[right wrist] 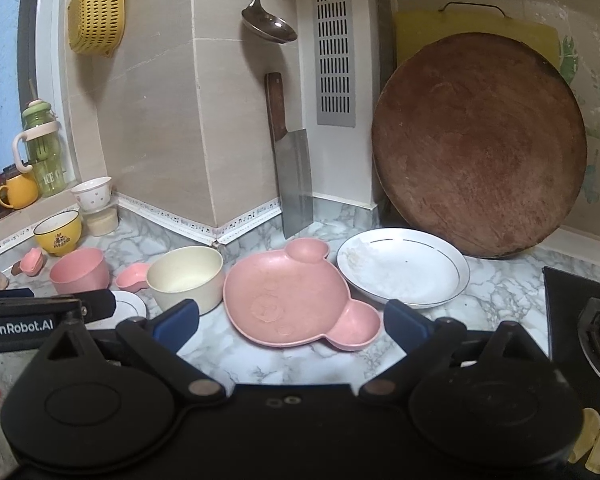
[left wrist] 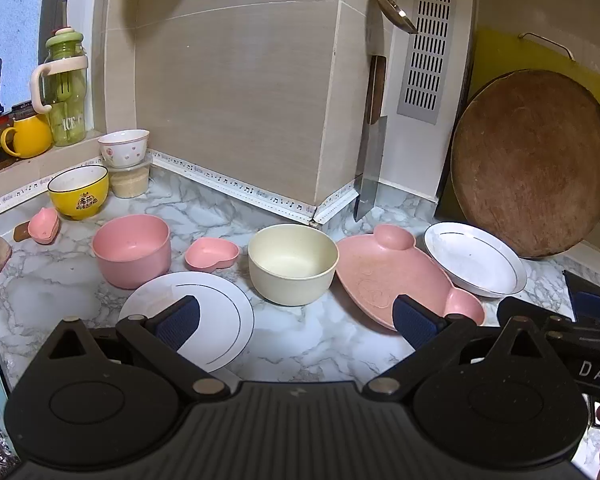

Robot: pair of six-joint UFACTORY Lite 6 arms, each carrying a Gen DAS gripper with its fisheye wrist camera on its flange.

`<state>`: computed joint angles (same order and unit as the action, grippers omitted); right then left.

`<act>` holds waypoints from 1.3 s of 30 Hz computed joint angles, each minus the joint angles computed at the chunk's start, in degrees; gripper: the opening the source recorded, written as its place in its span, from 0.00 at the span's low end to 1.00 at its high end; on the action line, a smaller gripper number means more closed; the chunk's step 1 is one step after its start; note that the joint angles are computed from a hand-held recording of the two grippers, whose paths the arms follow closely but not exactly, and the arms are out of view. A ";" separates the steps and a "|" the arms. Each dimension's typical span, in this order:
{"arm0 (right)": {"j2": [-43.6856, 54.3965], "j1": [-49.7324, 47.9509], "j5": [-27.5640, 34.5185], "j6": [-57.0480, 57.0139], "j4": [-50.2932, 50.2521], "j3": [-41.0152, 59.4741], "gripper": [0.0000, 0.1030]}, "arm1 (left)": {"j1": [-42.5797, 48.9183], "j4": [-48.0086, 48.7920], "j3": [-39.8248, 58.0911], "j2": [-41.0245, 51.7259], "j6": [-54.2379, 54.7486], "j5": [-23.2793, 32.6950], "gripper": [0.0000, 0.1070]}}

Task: Organize plates and bowls

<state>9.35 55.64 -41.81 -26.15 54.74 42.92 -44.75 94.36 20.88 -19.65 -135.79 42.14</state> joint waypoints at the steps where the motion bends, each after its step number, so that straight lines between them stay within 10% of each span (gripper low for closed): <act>1: 0.08 -0.10 0.07 0.05 0.06 0.09 0.96 | 0.04 0.06 0.28 0.44 -0.09 0.05 0.96; 17: 1.46 -5.72 1.32 -0.72 -1.73 1.33 0.96 | 6.23 16.56 8.77 13.13 -10.37 -8.63 0.96; 30: 12.61 -27.82 12.82 4.77 -16.87 12.26 0.87 | 12.59 26.68 49.00 49.83 -3.75 -19.65 0.96; 39: 27.07 -38.07 27.48 -9.48 -10.10 35.43 0.75 | 16.95 -11.83 89.82 76.37 42.84 -29.58 0.92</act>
